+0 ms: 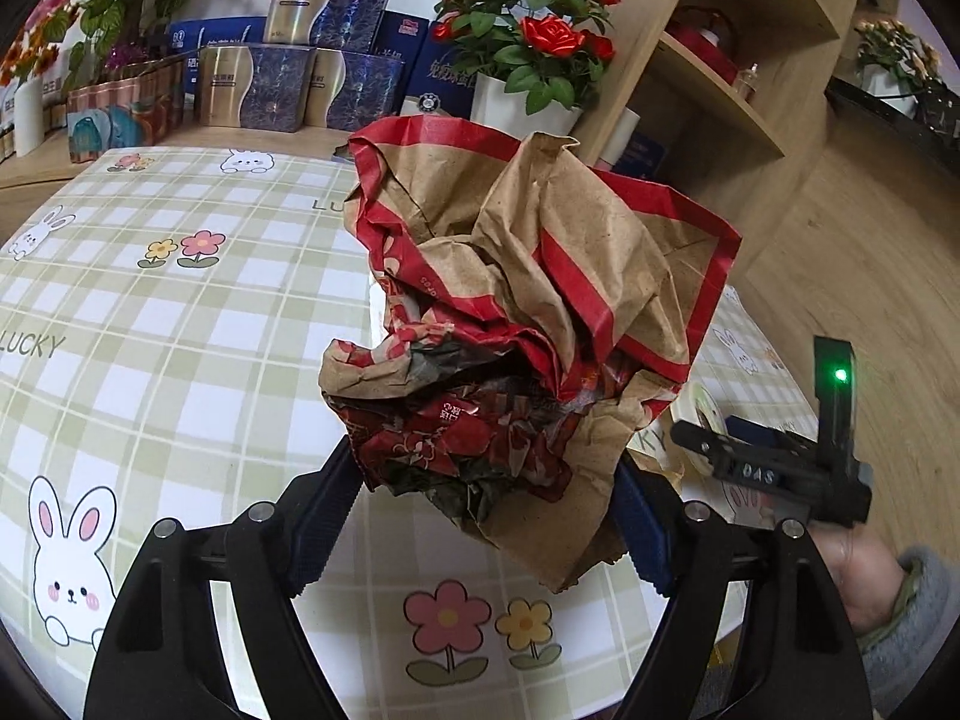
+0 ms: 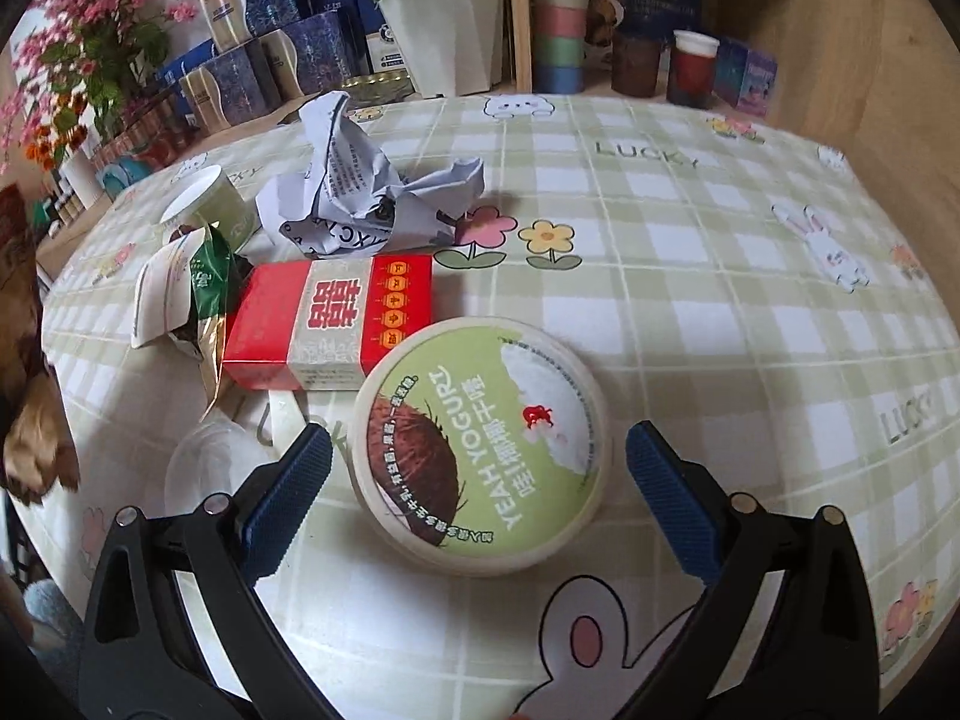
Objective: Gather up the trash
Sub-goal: 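Grasp the brown-red paper wrapper with the left tool while the right tool grasps the yogurt cup, then carry wrapper and yogurt cup over the bin while the left tool opens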
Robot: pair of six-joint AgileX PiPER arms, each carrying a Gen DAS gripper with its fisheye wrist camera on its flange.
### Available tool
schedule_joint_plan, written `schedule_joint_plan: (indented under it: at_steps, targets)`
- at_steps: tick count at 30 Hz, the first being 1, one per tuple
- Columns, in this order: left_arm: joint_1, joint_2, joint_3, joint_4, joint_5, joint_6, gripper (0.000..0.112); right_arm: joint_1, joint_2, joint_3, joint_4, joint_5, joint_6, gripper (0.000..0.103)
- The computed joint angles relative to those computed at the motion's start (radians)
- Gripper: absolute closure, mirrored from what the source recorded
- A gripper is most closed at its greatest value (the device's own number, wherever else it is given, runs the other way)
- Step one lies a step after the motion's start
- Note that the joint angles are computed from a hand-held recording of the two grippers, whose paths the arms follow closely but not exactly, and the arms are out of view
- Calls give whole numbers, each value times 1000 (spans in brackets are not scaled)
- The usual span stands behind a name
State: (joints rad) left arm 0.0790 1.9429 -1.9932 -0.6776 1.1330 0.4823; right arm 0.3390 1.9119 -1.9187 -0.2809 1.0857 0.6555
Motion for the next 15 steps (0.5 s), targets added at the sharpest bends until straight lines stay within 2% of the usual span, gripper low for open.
schedule_joint_plan:
  at_steps: [1,5,10,13,15]
  targets:
    - [3,-9,17,-7,-3,13,36,-8,-11,18,19,-20,-3,16]
    - [14,-38,73,-32,-11,48,36,-29,-61,81,65,-89,-19,17]
    - [34,-58,97,-52,-2,63,36,-99,-209,260,203,-290,3,17]
    - [40,-72,107,-57,7,76,36,-126,-265,304,206,-324,48,17]
    - [46,-83,117,-59,16,90,36,-125,-291,309,166,-306,69,17]
